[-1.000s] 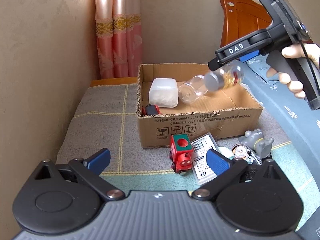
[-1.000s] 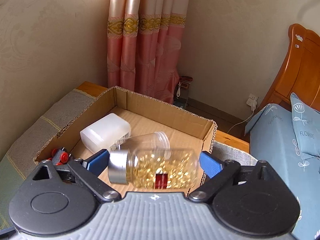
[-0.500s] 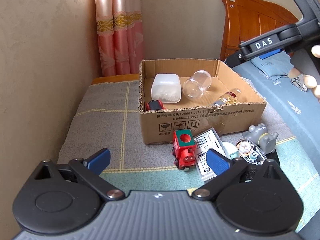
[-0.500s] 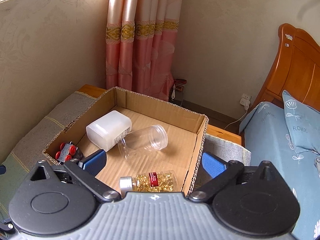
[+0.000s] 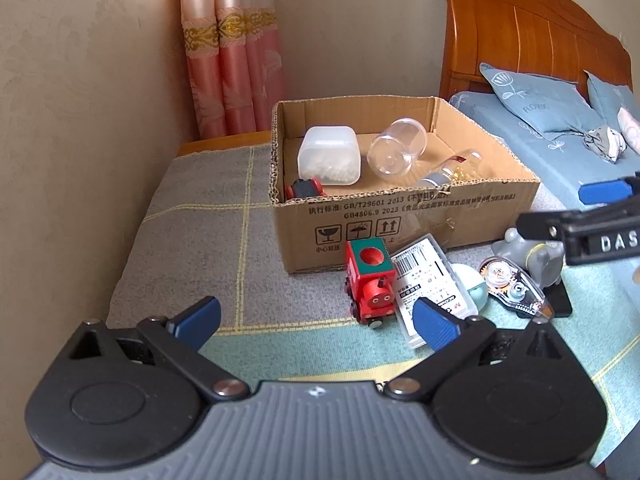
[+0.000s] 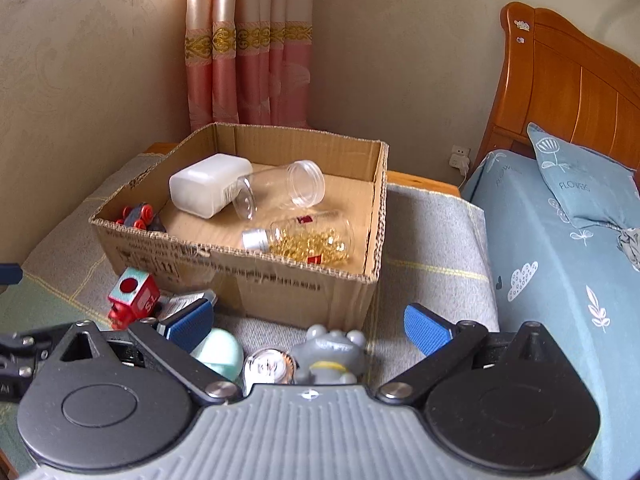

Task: Organize rigid objects
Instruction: 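Withdraw both tools from the box toward the remaining items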

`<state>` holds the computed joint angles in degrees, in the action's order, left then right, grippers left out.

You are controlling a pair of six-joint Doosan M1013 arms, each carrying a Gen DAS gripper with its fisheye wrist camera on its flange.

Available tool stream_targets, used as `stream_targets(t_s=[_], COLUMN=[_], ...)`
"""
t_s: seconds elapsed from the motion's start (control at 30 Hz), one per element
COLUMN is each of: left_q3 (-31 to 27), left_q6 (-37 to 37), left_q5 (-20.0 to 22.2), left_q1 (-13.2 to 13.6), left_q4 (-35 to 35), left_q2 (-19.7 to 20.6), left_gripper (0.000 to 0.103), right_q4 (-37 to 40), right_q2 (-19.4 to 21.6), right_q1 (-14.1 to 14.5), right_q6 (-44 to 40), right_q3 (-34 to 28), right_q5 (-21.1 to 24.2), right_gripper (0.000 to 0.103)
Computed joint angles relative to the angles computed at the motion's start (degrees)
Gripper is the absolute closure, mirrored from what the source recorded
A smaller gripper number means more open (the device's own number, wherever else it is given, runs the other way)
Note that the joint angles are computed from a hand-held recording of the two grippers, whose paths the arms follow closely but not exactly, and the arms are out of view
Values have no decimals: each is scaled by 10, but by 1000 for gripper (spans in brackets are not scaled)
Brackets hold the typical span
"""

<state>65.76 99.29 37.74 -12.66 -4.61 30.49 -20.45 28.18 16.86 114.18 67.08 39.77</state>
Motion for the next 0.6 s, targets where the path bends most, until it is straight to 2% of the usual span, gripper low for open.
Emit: stream_targets(t_s=[0.33,0.6], left_q3=[-47,-96], left_q6=[12,-2], left_q5=[22,59], left_q1=[-10,-14], left_q4=[14,22], left_q2=[35,70], left_gripper=[2,2], right_q4=[7,47], right_q2=[-36,-39], right_q1=[4,-5], right_q6=[13,3], right_q3=[88,112], right_q5=[-29,-9], right_gripper=[0,0])
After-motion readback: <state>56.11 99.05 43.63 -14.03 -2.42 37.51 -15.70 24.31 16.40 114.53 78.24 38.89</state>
